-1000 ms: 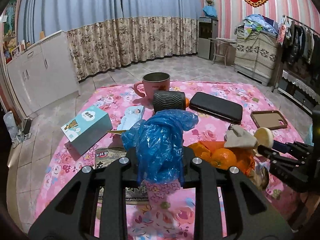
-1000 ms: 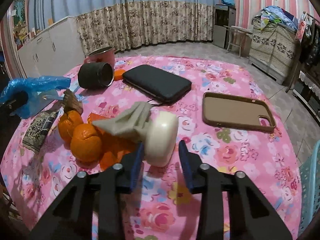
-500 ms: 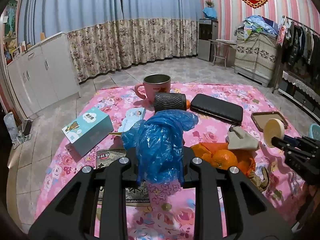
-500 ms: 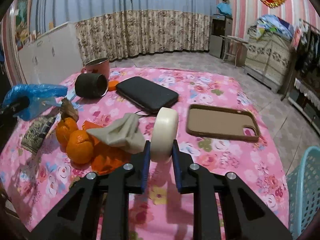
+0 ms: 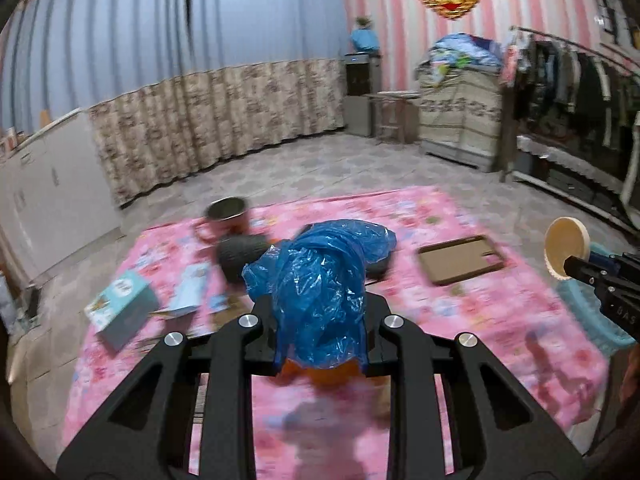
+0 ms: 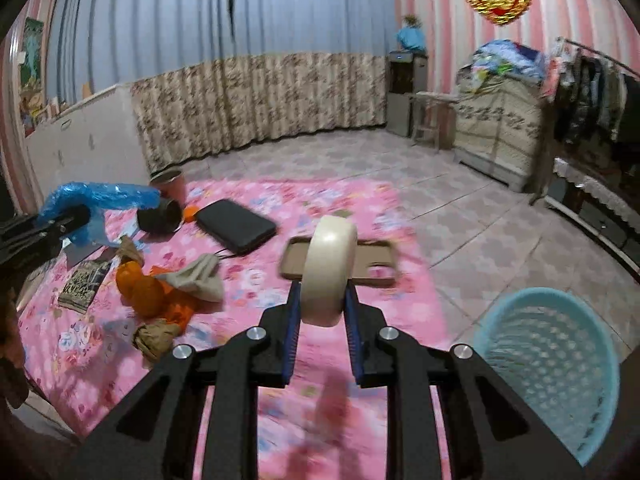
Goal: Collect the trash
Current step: 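Carry bag and lid to the blue basket and release both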
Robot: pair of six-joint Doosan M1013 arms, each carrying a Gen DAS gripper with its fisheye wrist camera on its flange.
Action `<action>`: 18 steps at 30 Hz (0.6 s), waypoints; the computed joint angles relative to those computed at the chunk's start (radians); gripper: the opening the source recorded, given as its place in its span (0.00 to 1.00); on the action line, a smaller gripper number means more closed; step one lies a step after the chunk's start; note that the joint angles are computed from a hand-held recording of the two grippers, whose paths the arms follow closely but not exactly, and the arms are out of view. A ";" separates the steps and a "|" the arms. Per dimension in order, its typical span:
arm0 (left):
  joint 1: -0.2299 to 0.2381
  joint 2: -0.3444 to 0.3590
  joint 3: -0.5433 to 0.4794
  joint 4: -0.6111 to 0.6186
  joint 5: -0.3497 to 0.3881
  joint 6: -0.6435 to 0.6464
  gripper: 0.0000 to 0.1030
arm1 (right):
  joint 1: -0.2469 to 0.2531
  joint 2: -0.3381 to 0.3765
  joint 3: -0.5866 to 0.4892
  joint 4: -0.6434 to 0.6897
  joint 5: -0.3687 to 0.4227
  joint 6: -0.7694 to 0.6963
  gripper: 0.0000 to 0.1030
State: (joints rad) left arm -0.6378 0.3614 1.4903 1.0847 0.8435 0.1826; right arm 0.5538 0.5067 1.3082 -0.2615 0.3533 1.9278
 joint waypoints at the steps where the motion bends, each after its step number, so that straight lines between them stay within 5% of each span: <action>1: -0.008 0.011 -0.020 -0.005 -0.017 0.011 0.23 | -0.007 -0.011 0.013 -0.023 -0.004 0.024 0.21; 9: -0.055 0.118 -0.177 -0.116 -0.154 0.171 0.23 | -0.085 -0.106 0.144 -0.352 0.023 0.379 0.21; 18: -0.096 0.283 -0.394 -0.439 -0.237 0.543 0.23 | -0.154 -0.130 0.191 -0.430 0.071 0.505 0.21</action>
State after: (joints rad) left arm -0.7334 0.6440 1.0966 0.6459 0.6068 0.7255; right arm 0.3997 0.3763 1.4991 -0.6917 0.4240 2.4325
